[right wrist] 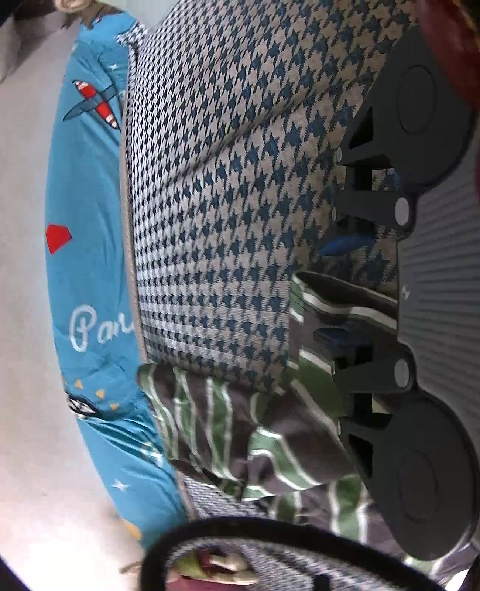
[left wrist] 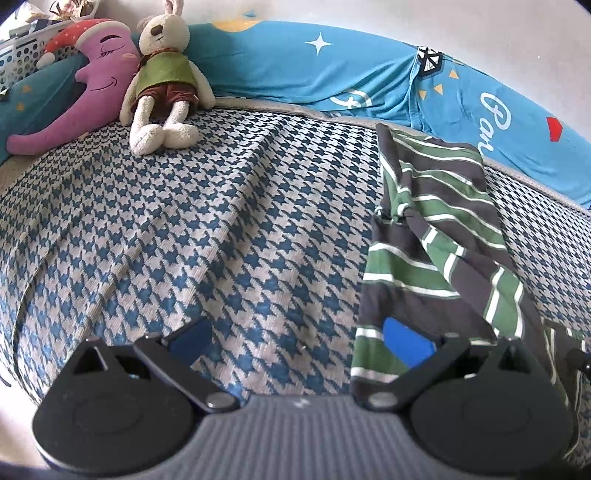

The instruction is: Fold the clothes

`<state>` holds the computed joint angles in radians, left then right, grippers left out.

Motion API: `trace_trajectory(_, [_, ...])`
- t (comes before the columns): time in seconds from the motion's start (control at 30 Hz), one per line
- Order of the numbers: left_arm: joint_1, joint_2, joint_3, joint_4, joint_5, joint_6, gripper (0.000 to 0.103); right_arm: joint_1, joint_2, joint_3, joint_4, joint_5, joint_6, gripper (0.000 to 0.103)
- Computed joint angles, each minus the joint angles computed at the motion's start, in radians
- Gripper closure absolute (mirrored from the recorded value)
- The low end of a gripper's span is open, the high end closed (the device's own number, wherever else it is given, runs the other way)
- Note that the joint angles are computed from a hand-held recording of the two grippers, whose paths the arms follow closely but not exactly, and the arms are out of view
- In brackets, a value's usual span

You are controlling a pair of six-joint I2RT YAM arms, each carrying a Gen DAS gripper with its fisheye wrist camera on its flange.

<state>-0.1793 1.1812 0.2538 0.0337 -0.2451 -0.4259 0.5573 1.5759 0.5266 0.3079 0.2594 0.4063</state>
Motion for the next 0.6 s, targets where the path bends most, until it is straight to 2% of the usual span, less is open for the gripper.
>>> trace_trajectory(0.3, [-0.039,0.059,0.023,0.018,-0.022,-0.014,0.0,-0.027,0.081,0.035,0.054,-0.038,-0.03,0.059])
trace_trajectory(0.37, [-0.04,0.073,0.026,0.024,-0.024,-0.019,0.0,-0.027,0.095,0.039,0.069,-0.044,-0.04,0.067])
trace_trajectory(0.43, [-0.04,0.085,0.03,0.027,-0.024,-0.025,0.0,-0.029,0.108,0.041,0.084,-0.047,-0.05,0.079])
trace_trajectory(0.5, [-0.041,0.098,0.031,0.033,-0.026,-0.029,0.0,-0.034,0.115,0.039,0.1,-0.065,-0.054,0.088])
trace_trajectory(0.6, [-0.051,0.117,0.031,0.043,-0.037,-0.037,0.0,-0.034,0.118,0.036,0.115,-0.079,-0.055,0.094])
